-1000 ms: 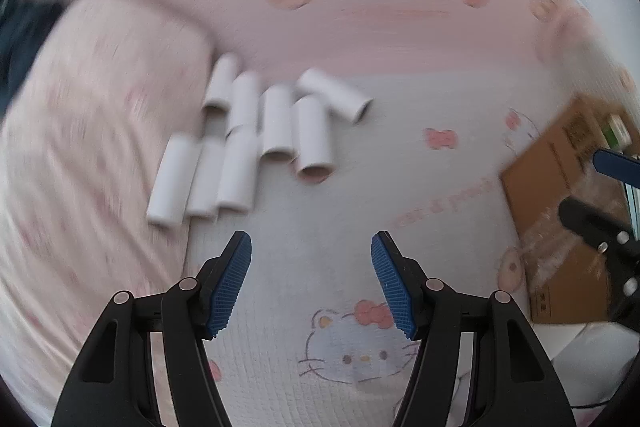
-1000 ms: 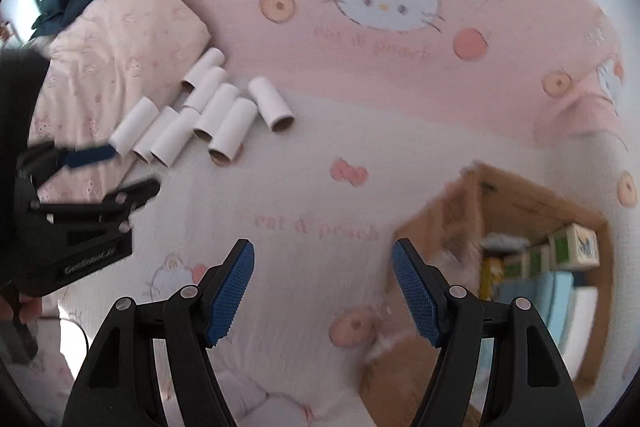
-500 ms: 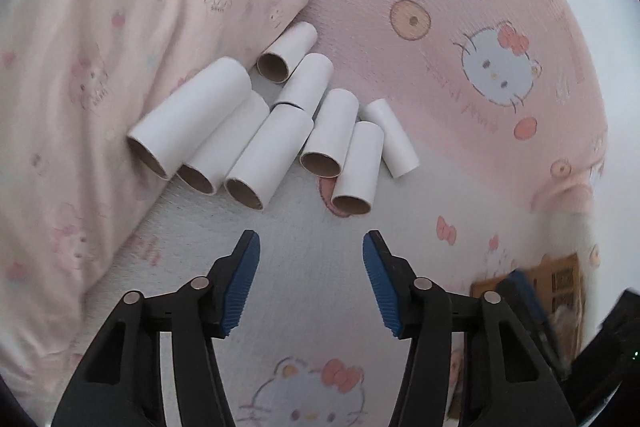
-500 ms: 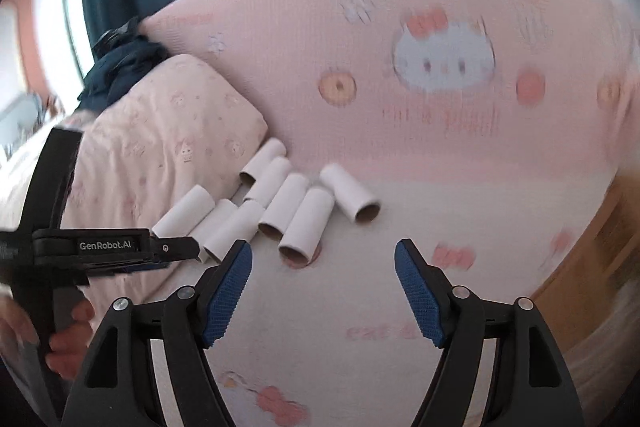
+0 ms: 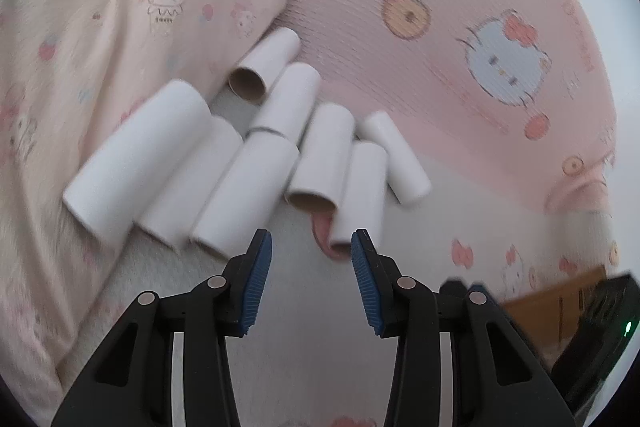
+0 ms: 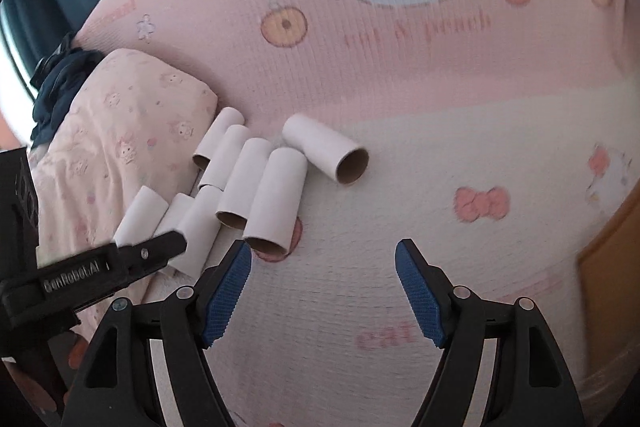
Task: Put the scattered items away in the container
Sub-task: 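Move the left tool toward the white cardboard tubes and open it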
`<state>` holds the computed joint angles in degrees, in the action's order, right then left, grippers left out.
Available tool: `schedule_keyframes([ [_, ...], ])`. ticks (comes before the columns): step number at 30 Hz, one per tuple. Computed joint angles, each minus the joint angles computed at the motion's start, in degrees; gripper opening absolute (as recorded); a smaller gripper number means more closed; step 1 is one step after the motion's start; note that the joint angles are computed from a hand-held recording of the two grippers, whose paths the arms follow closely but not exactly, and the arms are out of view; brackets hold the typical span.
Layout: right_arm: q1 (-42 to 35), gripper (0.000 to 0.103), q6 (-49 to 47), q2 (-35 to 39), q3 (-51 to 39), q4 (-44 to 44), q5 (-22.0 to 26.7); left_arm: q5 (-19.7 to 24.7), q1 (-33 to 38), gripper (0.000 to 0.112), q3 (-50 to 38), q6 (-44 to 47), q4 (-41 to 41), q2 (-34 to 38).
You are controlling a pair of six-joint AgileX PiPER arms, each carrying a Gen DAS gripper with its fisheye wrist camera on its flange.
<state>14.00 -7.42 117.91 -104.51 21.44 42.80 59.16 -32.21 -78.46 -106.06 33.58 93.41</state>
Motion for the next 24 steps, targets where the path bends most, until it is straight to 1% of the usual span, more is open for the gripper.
schedule_keyframes([
  [2, 0.9, 0.073, 3.4, 1.4, -1.3, -1.3, -0.1, -2.9, 1.9, 0.045, 1.5, 0.7, 0.5, -0.7],
  [4, 1.7, 0.073, 4.7, 3.0, -3.5, -2.8, 0.9, -5.0, 3.5, 0.045, 2.0, 2.5, 0.3, -0.7],
  [8, 2.5, 0.073, 5.4, 4.7, -5.1, -3.4, 0.5, -7.4, 6.4, 0.045, -0.2, 10.3, -2.3, 2.0],
  [10, 2.8, 0.073, 5.4, 5.8, -6.3, -3.2, 0.6, -7.4, 7.8, 0.045, -2.4, 14.5, -5.1, 4.4],
  [12, 2.9, 0.073, 5.5, 7.6, -9.0, -2.6, 2.3, -8.1, 8.8, 0.045, -3.2, 16.2, -6.2, 5.9],
  [14, 2.7, 0.073, 5.2, 9.4, -11.5, -0.8, 3.9, -7.5, 9.7, 0.045, -4.6, 17.7, -7.1, 7.7],
  [16, 2.7, 0.073, 5.9, 11.2, -14.4, -0.9, 5.3, -7.6, 10.6, 0.045, -5.5, 18.9, -8.0, 8.7],
  [19, 2.7, 0.073, 6.6, 13.3, -18.1, -1.2, 6.8, -9.5, 12.3, 0.045, -5.1, 20.5, -10.0, 9.1],
  [21, 3.0, 0.073, 8.3, 15.3, -21.7, -3.1, 8.7, -10.4, 13.7, 0.045, -5.6, 23.9, -13.5, 9.8],
  [23, 2.8, 0.073, 8.8, 17.3, -25.1, -3.1, 11.2, -11.2, 15.4, 0.045, -6.0, 29.0, -19.5, 10.4],
  [24, 2.7, 0.073, 8.9, 17.7, -25.7, -2.7, 11.7, -11.9, 15.4, 0.045, -5.7, 29.0, -19.9, 10.3],
])
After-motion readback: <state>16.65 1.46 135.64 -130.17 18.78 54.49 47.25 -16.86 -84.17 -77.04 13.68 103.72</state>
